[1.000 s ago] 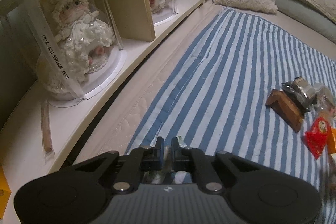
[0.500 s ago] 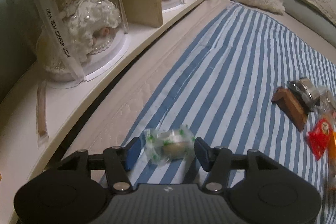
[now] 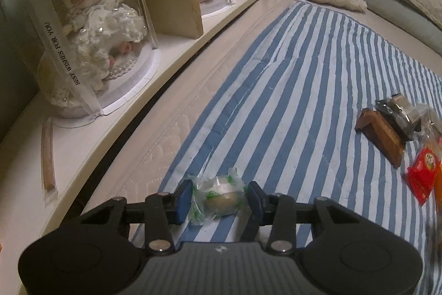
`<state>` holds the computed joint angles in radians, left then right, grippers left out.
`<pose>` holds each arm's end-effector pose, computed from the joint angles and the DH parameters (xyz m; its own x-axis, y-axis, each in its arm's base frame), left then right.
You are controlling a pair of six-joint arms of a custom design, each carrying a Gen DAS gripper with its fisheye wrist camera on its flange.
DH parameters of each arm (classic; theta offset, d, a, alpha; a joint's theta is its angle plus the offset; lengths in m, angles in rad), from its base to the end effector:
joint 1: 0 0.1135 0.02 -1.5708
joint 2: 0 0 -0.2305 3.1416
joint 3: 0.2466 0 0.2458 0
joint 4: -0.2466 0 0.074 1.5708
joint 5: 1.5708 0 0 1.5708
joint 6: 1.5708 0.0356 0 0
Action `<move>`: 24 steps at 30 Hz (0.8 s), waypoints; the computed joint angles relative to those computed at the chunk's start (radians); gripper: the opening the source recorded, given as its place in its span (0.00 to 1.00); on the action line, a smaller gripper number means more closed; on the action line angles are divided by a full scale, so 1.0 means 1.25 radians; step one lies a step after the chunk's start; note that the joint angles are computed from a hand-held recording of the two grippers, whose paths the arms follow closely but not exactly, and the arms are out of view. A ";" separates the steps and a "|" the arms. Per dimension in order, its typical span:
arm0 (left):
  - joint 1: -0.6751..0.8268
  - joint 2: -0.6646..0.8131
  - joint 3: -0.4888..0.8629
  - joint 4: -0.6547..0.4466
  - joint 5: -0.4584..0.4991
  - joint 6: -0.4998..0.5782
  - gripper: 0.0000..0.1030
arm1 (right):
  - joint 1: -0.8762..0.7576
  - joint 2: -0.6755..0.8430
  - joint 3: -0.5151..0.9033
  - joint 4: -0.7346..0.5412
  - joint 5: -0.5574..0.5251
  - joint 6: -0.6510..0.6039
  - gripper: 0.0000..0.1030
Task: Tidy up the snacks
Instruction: 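Lift both held snacks and carry them over the white tray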
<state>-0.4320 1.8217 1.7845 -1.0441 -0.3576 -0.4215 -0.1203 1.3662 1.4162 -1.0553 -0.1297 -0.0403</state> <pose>0.3395 -0.1428 0.2931 -0.8307 -0.0390 -0.5554 -0.1064 0.9903 0.0895 0.2654 -0.0274 0.3187 -0.8396 0.0613 -0.5398 0.0164 0.9960 0.0875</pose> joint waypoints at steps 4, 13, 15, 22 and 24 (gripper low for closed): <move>-0.012 0.002 0.021 -0.019 -0.005 0.009 0.43 | -0.008 -0.011 0.000 -0.007 -0.011 -0.005 0.55; -0.075 -0.026 0.099 -0.063 -0.024 -0.005 0.43 | -0.037 -0.056 0.013 -0.022 -0.040 -0.045 0.55; -0.098 -0.027 0.119 -0.079 -0.033 -0.010 0.43 | -0.051 -0.066 0.025 -0.031 -0.054 -0.050 0.55; -0.203 -0.013 0.218 -0.140 -0.058 -0.046 0.43 | -0.165 -0.092 0.070 -0.074 -0.128 -0.107 0.55; -0.235 -0.005 0.242 -0.150 -0.062 -0.056 0.43 | -0.205 -0.100 0.074 -0.087 -0.147 -0.127 0.55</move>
<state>-0.7256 1.8158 2.0868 -1.2310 -0.4356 -0.4914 -0.3766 1.2407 1.5088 -1.1635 -0.3138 -0.1989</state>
